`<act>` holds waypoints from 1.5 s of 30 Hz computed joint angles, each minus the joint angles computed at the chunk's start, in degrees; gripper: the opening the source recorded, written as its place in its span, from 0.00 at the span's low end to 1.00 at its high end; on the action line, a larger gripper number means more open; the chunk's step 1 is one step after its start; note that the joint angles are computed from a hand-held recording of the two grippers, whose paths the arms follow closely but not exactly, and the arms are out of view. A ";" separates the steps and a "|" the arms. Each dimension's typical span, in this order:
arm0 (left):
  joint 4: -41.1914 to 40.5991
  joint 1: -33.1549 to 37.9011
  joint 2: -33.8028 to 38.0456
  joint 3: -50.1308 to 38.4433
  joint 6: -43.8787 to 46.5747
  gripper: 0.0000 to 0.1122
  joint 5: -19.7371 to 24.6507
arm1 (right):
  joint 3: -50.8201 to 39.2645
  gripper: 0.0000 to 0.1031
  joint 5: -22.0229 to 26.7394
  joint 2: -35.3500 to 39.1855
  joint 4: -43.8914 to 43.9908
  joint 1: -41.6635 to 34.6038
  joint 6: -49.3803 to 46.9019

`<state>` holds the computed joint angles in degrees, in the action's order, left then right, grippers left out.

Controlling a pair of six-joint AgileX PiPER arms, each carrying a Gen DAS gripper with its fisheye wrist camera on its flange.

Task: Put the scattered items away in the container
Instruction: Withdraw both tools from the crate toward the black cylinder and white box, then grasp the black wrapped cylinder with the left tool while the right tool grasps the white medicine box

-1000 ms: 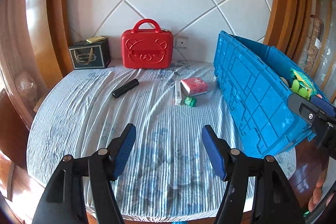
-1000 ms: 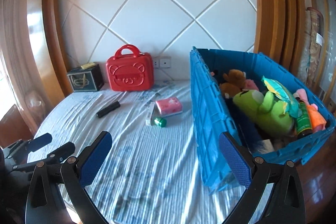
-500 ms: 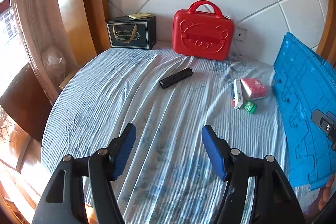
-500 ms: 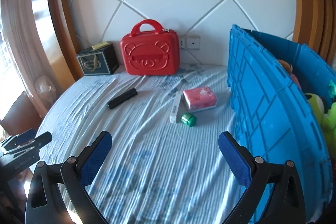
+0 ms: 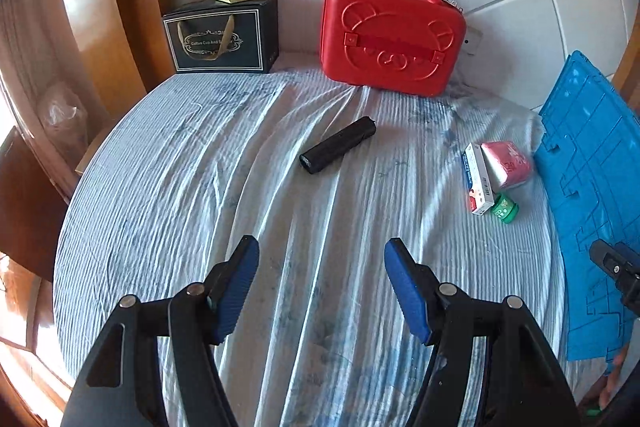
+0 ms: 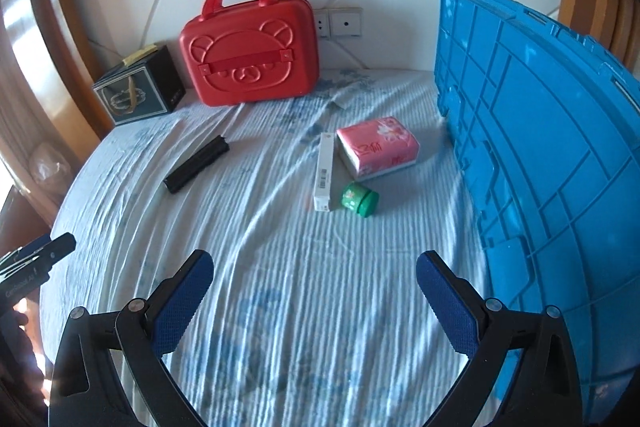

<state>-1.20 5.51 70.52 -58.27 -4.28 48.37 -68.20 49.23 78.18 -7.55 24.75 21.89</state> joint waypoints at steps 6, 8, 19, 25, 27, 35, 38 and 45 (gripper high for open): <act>-5.15 6.22 14.14 -5.52 14.95 0.57 -4.52 | -3.11 1.00 2.51 6.81 -7.87 5.72 15.25; -5.93 6.46 18.63 -7.68 17.37 0.57 -6.19 | -4.27 1.00 2.23 9.70 -7.90 5.81 16.90; -0.85 0.75 44.26 -27.74 15.97 0.58 -7.89 | -22.62 1.00 0.67 33.71 -2.74 -0.26 8.97; -2.96 -0.03 56.14 -41.55 16.96 0.57 -2.74 | -40.22 1.00 5.95 48.18 -2.04 -2.73 5.07; -3.43 -0.28 58.63 -44.34 17.73 0.57 -2.07 | -45.48 1.00 7.66 52.24 -1.70 -2.96 4.00; -6.99 -0.32 62.57 -47.00 21.44 0.61 -4.28 | -58.56 1.00 11.63 63.70 0.51 -2.62 0.78; -8.64 -0.20 61.63 -43.08 22.96 0.73 -9.79 | -57.75 1.00 10.29 64.53 -0.63 -1.78 1.38; -12.30 -0.27 60.22 -36.98 26.30 0.92 -17.84 | -49.82 1.00 2.07 61.37 -5.91 -0.66 6.59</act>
